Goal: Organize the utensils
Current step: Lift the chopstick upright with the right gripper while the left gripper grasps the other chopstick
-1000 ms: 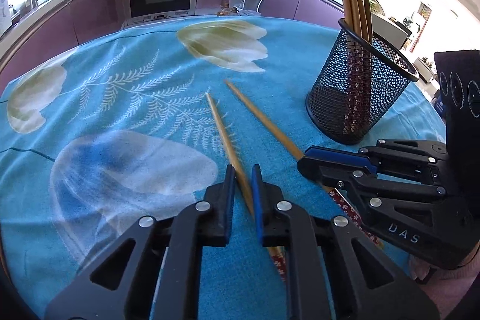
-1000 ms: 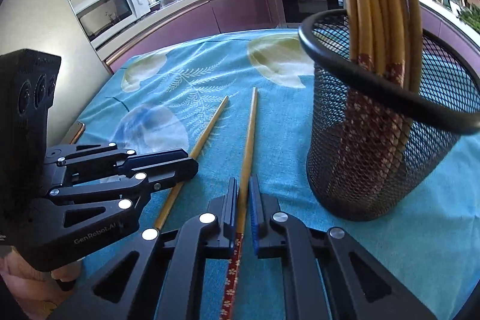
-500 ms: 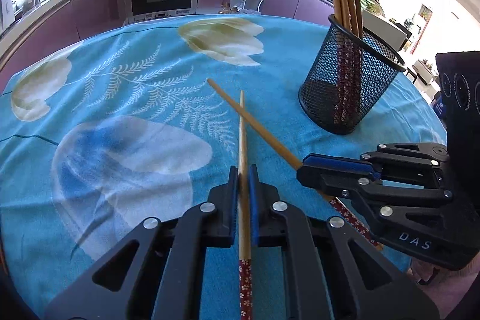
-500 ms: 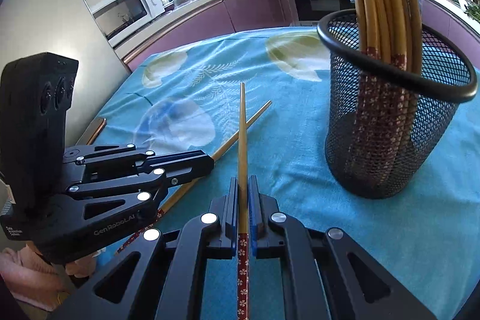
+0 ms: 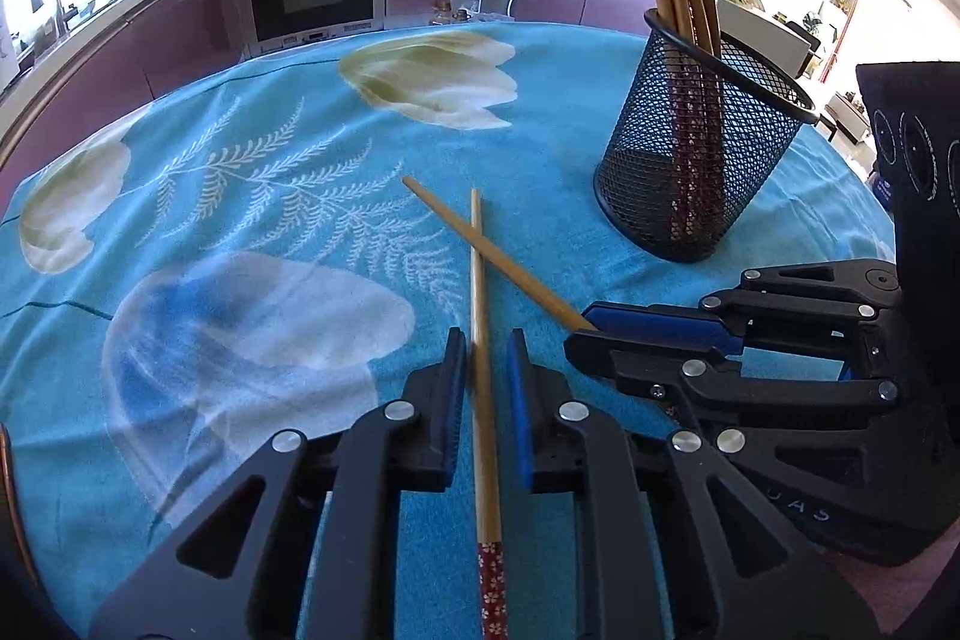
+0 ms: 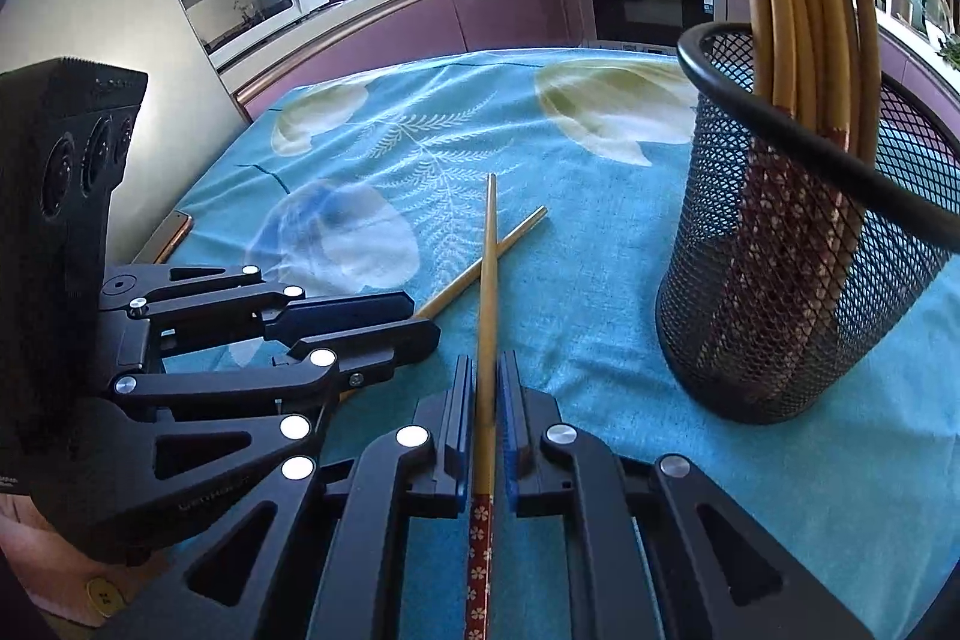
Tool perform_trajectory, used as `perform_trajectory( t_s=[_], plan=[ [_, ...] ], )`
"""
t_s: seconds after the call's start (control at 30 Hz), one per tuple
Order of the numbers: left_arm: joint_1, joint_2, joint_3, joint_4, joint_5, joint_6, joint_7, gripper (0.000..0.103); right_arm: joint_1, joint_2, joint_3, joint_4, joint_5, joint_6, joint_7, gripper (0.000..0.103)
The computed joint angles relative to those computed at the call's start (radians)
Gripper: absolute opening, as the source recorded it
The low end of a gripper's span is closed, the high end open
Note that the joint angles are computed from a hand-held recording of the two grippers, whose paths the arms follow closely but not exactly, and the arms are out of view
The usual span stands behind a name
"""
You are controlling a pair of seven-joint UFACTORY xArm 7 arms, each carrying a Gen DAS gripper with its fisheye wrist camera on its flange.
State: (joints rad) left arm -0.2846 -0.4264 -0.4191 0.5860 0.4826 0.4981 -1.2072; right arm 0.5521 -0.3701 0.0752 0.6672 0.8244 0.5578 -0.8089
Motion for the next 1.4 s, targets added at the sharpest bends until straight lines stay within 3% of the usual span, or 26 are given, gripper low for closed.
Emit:
perform_trajectory(
  t_s=[0.07,0.97,1.4],
  plan=[
    [0.002,-0.003,-0.001,-0.001,0.001,0.003,-0.008,0.008,-0.001,-0.001,-0.004,0.0,0.007,0.002,-0.002,0.006],
    [0.01,-0.141,-0.032,-0.025,-0.046,0.004,-0.009,0.008,-0.01,-0.139,-0.075,-0.02,0.158,0.062,-0.129,0.006],
    [0.026,-0.213,-0.055,-0.04,-0.09,-0.022,0.018,0.008,-0.022,-0.142,-0.077,-0.024,0.165,0.076,-0.14,0.006]
  ],
)
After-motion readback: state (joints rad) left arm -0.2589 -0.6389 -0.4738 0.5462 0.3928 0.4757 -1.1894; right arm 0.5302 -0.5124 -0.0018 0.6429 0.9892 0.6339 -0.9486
